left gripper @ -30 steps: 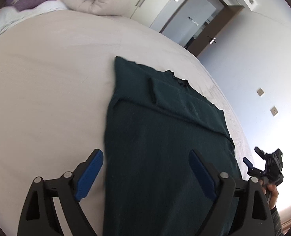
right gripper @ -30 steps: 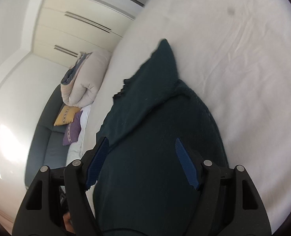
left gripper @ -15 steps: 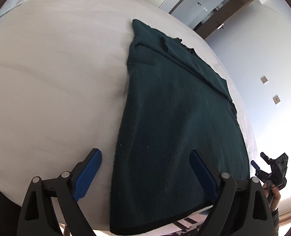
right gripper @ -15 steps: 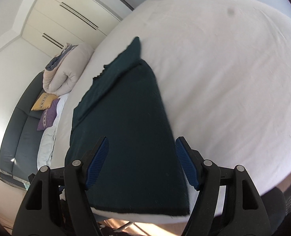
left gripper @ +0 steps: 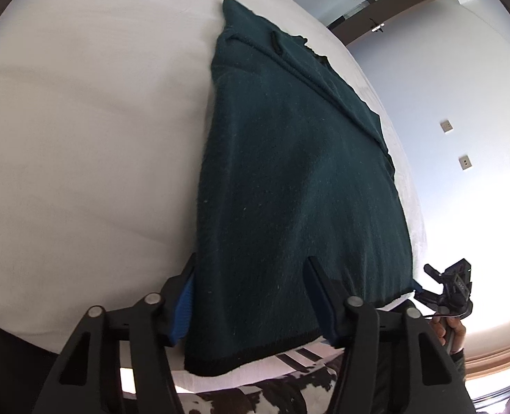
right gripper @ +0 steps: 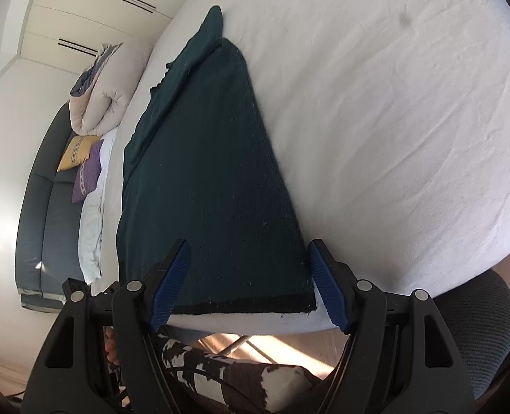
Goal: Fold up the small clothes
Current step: 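Grasp the sweater hem with both grippers and lift it toward the collar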
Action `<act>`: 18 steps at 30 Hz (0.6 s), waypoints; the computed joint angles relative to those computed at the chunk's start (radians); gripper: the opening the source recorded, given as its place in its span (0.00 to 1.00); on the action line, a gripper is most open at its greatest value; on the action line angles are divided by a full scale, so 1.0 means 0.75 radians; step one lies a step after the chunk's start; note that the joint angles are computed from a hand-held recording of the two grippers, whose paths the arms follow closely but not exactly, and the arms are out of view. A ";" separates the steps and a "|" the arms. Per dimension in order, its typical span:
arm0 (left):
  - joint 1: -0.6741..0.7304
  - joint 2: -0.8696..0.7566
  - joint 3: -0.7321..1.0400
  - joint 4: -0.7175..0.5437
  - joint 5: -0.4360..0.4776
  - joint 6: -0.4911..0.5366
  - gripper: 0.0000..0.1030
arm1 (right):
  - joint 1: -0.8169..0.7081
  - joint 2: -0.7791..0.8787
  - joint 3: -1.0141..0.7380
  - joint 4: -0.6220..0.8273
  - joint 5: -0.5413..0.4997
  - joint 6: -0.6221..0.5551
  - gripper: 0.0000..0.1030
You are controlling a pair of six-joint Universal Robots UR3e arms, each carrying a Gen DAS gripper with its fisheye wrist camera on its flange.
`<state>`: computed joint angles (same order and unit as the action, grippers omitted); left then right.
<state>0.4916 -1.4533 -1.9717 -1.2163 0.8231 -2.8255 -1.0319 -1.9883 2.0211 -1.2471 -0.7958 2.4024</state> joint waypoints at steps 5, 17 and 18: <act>0.069 -0.023 0.043 -0.211 -0.046 0.116 0.35 | -0.065 0.051 -0.027 0.150 0.014 -0.090 0.67; 0.100 -0.032 0.039 -0.258 -0.070 0.120 0.23 | -0.091 0.121 -0.071 0.240 0.009 -0.137 0.63; 0.099 -0.030 0.040 -0.255 -0.057 0.121 0.14 | -0.095 0.126 -0.072 0.246 0.006 -0.144 0.62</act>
